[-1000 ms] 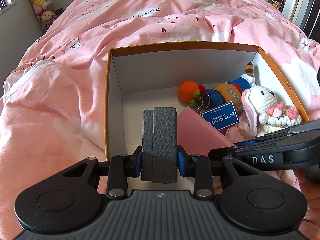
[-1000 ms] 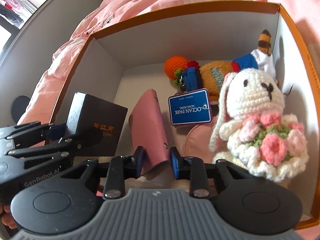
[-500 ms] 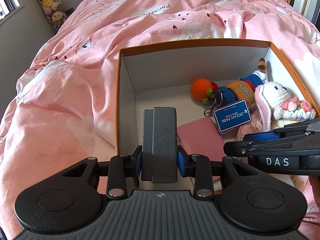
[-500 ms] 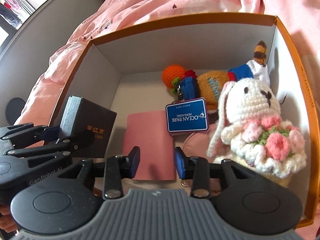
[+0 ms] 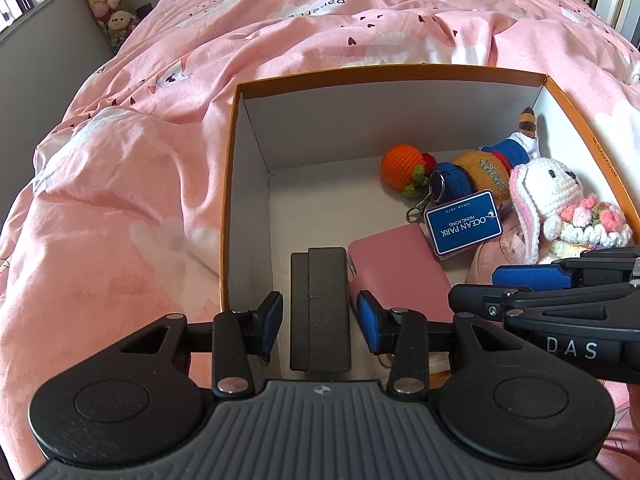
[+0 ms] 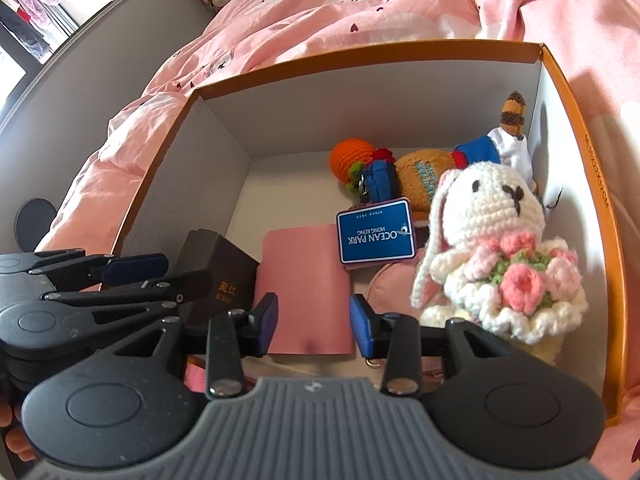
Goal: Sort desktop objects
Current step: 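Lower the pink case into the box and open right gripper while left lowers grey case, then open left gripper and withdraw both tools back to the remaining items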
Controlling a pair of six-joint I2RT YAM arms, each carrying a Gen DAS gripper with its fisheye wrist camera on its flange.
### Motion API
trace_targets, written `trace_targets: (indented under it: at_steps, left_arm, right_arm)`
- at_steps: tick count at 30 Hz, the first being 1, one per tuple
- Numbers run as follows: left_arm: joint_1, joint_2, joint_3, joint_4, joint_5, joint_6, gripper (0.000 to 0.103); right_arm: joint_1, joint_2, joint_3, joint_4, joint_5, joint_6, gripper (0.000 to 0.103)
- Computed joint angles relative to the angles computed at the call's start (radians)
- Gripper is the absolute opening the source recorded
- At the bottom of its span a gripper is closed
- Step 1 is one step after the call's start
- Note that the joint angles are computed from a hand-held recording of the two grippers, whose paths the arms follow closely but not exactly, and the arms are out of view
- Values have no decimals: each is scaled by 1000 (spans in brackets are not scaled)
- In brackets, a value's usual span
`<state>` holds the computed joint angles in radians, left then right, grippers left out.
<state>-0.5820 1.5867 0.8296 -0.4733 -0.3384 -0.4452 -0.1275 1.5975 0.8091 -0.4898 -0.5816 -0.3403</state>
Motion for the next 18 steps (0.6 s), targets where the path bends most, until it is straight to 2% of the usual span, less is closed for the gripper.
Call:
trace_targets:
  at_steps: [5, 11, 15, 18]
  left_arm:
    - [-6, -61, -42, 20, -14, -23, 48]
    - [1, -189, -79, 1, 19, -51, 49]
    - [-15, -256, -98, -11, 5, -69, 50]
    - [-38, -306, -117, -14, -25, -83, 51]
  right_arm:
    - [3, -25, -20, 16, 11, 0, 46]
    - [7, -87, -59, 33, 31, -1, 49]
    - [4, -165, -104, 57, 28, -12, 50]
    - [-2, -249, -146, 78, 11, -39, 56]
